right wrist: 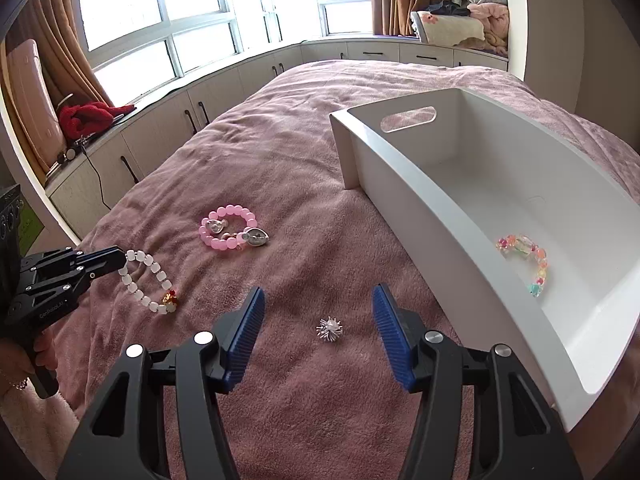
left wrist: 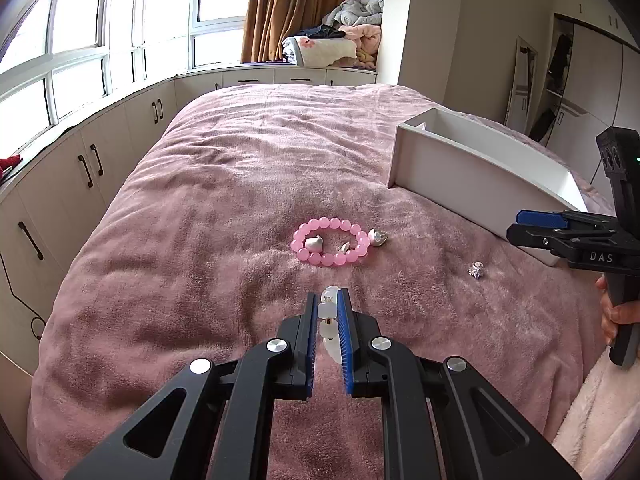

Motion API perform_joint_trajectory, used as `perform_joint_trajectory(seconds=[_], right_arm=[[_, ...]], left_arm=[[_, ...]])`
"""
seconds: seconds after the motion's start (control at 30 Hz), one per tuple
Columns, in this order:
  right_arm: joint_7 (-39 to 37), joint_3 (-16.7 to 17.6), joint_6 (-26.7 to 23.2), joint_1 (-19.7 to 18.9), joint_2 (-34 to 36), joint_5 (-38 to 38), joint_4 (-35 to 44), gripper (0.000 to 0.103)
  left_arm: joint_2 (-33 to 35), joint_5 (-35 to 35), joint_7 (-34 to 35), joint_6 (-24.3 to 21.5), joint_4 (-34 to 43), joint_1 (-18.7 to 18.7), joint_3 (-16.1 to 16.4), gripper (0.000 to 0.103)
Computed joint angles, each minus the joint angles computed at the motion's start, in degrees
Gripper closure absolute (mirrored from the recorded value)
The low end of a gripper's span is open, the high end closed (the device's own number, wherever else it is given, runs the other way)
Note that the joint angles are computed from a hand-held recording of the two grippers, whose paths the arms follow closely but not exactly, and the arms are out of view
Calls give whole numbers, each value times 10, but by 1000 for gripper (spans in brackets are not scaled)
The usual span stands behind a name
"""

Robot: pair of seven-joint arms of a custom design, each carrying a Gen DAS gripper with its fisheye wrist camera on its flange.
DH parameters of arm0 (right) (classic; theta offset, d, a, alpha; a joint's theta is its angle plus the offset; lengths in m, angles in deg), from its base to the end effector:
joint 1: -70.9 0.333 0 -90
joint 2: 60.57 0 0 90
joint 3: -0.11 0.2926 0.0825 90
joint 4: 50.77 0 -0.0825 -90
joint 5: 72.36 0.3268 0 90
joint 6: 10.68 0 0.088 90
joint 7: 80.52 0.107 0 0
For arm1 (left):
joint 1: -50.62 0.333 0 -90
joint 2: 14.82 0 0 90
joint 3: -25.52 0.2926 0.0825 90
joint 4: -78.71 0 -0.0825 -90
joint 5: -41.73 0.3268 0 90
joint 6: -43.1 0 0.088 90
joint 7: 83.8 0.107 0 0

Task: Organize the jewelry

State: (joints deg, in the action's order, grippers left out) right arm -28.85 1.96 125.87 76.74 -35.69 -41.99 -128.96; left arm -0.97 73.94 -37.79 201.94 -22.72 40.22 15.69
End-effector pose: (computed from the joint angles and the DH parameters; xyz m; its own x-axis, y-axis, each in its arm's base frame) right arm 0.6616 0.0896 0.5310 0.5282 -0.8411 -0.1166 -0.6702 -0.3287 -0.6655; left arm 0.5726 -0.2247 0.5123 -0.0456 -0.9956 0.0817 -0.6836 -0.0285 -0.7293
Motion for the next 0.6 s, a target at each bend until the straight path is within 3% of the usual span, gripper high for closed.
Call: perform_joint_trajectory(seconds=[0.43, 0.6], right_arm=[[79, -33, -79, 49, 94, -150, 93, 45], [92, -27, -108, 37, 110, -142, 119, 42]], left_arm=[[-1, -30, 15, 21, -6, 11, -7, 88], [4, -29, 20, 16, 0, 8, -6, 88]])
